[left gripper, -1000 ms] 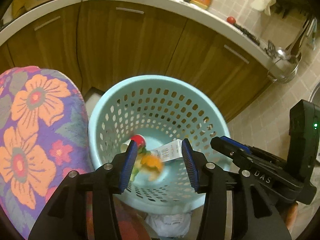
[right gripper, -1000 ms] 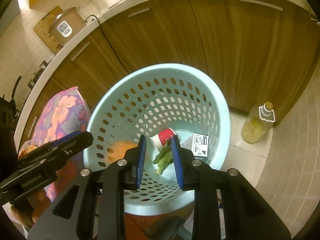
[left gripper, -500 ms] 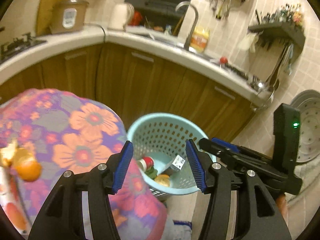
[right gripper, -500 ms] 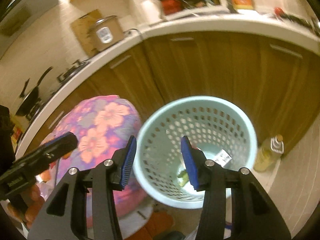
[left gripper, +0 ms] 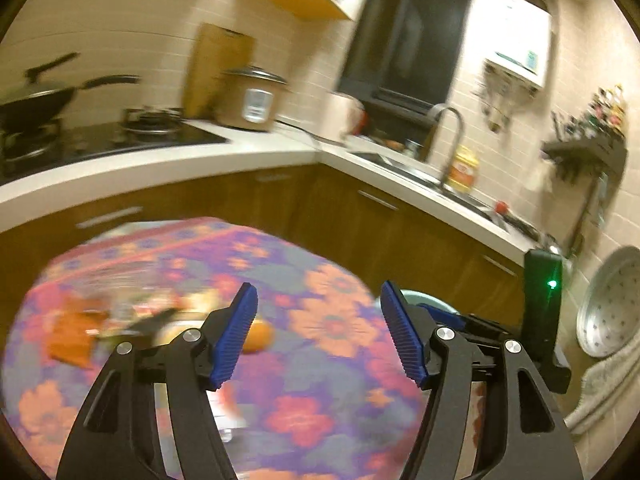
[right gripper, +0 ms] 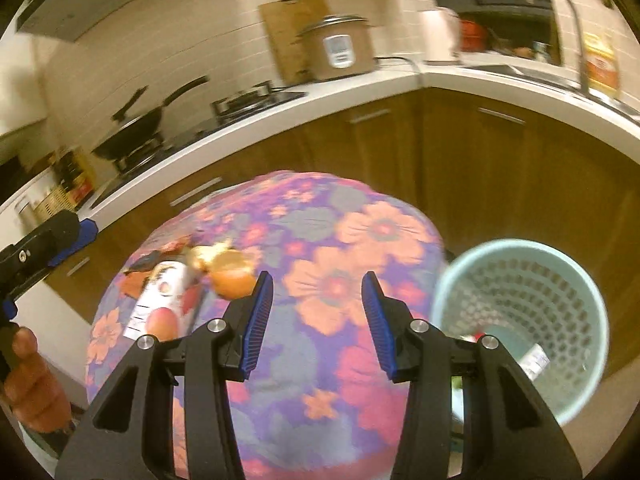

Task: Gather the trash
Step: 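Grasp the orange snack wrapper with the left tool while the right tool grasps orange peel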

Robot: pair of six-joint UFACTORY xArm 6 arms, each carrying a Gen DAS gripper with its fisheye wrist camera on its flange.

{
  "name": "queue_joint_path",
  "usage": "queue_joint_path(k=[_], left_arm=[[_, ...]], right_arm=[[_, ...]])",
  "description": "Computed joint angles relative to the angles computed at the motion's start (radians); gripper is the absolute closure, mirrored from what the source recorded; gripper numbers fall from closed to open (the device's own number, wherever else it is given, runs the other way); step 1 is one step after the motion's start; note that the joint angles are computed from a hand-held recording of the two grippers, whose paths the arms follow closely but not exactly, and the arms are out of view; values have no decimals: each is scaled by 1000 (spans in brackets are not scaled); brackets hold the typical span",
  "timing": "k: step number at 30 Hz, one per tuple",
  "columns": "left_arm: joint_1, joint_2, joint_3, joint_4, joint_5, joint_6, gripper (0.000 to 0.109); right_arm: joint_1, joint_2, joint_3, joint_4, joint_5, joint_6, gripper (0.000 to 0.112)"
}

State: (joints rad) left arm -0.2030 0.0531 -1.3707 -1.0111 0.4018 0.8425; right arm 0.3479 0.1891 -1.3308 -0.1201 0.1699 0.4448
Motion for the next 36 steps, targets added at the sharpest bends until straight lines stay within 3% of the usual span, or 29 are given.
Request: queue_joint_path(k=[10, 15, 20, 23, 26, 36], left_arm=[[200, 57, -13, 12, -17, -58, 42], [292, 162, -82, 70, 31, -134, 42], [374, 315, -226, 185, 111, -278, 41], [388, 400, -322, 266, 166, -344, 41], [384, 470, -403, 352, 211, -416, 41], [336, 537, -470, 687, 206, -606, 41]], right_arm=[[76, 291, -374, 26, 140, -73, 70], [100, 473, -630, 28, 282, -81, 68], [104, 616, -841, -29, 404, -11, 56], [103, 623, -848, -18, 406, -27, 49], [100, 664, -918, 18, 465, -57, 45], [98, 761, -1087, 63, 585, -89, 40]])
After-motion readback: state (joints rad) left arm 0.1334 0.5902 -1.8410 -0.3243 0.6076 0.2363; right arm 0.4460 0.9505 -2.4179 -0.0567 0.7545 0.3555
